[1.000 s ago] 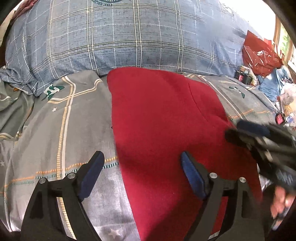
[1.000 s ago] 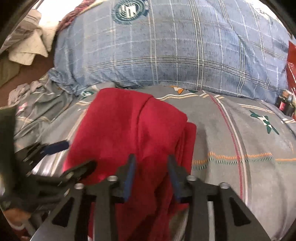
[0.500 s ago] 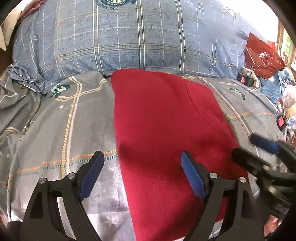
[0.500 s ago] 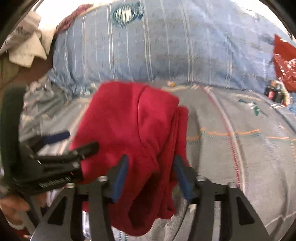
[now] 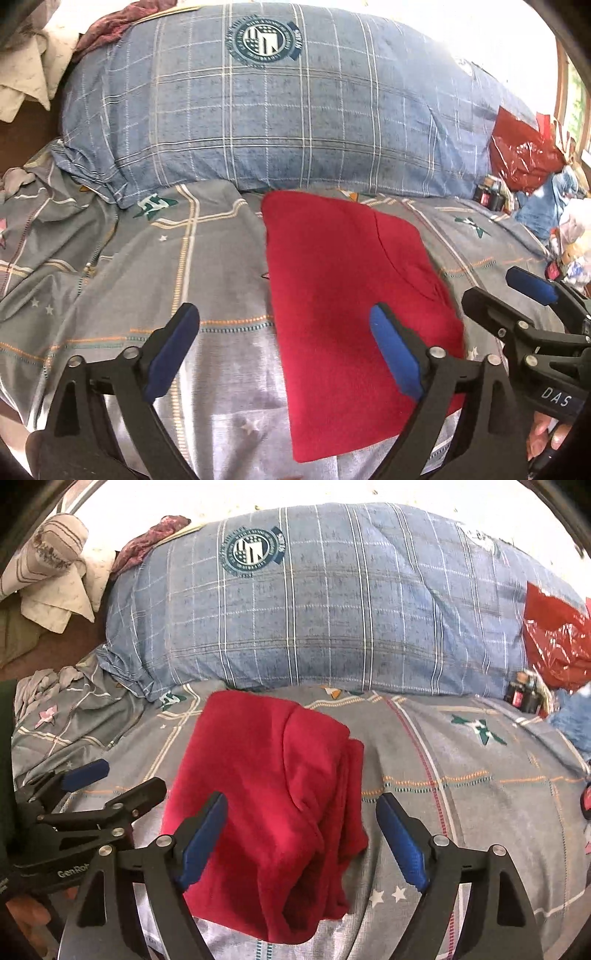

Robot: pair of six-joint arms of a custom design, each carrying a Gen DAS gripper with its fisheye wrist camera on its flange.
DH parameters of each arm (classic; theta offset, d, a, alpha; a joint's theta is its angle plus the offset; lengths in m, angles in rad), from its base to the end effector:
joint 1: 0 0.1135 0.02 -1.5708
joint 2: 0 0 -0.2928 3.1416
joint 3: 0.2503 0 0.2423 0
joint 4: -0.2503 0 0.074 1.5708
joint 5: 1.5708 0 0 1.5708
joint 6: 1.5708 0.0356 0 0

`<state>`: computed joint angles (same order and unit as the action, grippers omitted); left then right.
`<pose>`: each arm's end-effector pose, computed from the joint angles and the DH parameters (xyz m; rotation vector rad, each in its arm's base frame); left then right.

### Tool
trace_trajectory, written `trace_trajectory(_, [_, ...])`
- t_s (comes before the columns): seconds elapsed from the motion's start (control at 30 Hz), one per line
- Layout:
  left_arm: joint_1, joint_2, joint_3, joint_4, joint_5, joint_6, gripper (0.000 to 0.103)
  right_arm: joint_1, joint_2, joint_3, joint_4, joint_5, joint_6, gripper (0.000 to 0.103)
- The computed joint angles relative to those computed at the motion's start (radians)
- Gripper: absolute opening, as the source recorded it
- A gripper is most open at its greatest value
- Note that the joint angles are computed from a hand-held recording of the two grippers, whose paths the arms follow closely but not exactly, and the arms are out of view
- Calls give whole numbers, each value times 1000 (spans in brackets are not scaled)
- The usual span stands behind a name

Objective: Fold small clothes

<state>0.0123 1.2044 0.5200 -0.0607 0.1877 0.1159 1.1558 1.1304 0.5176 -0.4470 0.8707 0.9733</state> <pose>0.2151 -0.0040 0.2111 0.2140 2.2946 -0.1517 0.0931 0.1438 0.2079 0.0643 2.1666 0.0063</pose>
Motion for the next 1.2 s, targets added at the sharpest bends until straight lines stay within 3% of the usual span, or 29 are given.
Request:
trace_trajectory(0.13, [35, -12, 1, -3, 16, 1, 103, 18, -7, 13, -30, 24, 18, 88])
trace_trajectory(1.2, [66, 18, -6, 6, 18, -2, 103, -68, 66, -33, 90, -72, 1, 88])
